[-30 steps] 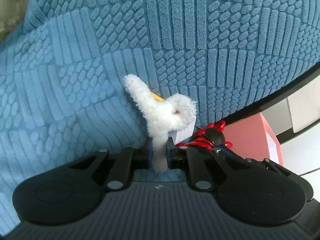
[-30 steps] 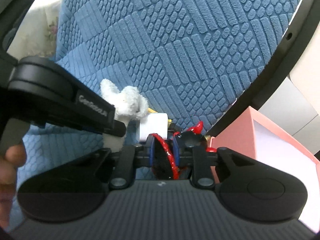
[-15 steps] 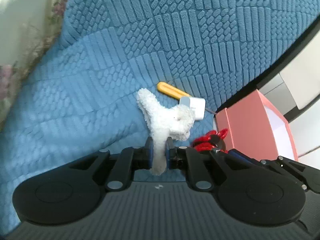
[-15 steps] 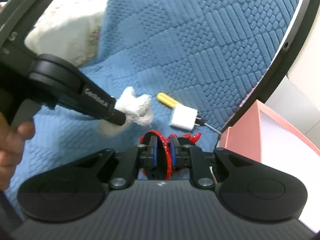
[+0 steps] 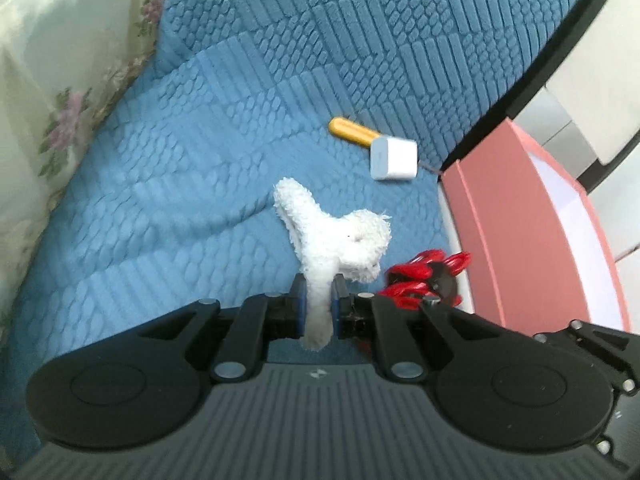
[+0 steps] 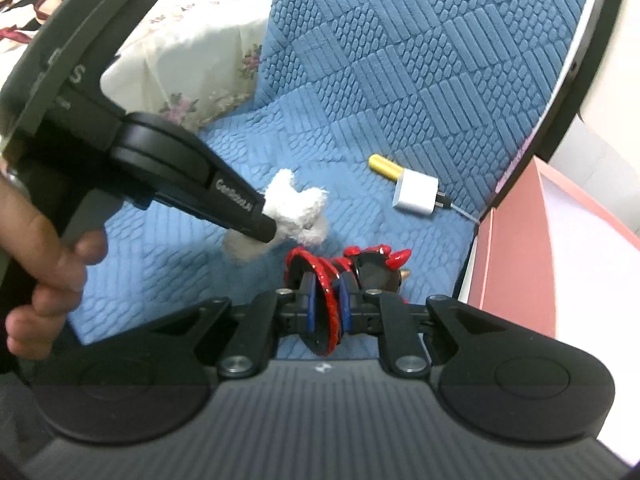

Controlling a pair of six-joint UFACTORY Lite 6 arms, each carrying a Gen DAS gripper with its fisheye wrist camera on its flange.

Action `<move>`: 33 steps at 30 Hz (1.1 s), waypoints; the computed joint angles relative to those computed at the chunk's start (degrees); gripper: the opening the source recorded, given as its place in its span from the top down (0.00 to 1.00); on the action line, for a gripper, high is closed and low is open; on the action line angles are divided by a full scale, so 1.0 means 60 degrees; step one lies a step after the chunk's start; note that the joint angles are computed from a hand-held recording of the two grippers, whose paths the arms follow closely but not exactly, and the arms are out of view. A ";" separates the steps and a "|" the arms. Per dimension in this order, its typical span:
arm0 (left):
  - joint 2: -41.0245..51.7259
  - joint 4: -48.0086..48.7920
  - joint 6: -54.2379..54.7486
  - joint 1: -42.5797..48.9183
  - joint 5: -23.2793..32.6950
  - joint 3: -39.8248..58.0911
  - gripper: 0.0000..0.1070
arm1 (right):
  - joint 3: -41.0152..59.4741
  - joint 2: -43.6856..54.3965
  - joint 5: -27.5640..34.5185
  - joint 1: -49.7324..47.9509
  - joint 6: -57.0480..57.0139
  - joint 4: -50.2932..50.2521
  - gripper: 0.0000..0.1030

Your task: Organize rigid objects

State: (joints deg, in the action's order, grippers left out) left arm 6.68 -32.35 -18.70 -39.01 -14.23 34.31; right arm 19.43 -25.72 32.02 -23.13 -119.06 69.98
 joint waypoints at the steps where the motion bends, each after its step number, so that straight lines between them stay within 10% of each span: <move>1: -0.0164 -0.0523 0.0320 -0.0170 0.0029 -0.0140 0.86 | -0.0117 -0.0183 0.0161 -0.0152 0.0161 -0.0176 0.85; 7: -0.0139 -0.1126 0.0901 -0.0254 0.0310 -0.0032 0.86 | 0.0192 0.0003 0.0509 -0.0442 0.1493 -0.1150 0.85; 15: 0.0180 0.3576 -0.3957 0.0279 0.0371 0.0074 0.78 | 0.1139 0.0978 0.1205 -0.1234 0.2791 -0.1029 0.82; 23: 0.0163 0.5138 -0.5777 0.0674 0.0119 0.0046 0.56 | 0.2069 0.2035 0.1135 -0.1325 0.4755 -0.0856 0.39; 33: 0.0388 0.5563 -0.6178 0.0717 0.0062 0.0172 0.56 | 0.2503 0.3197 -0.1035 0.0250 0.7770 -0.1403 0.34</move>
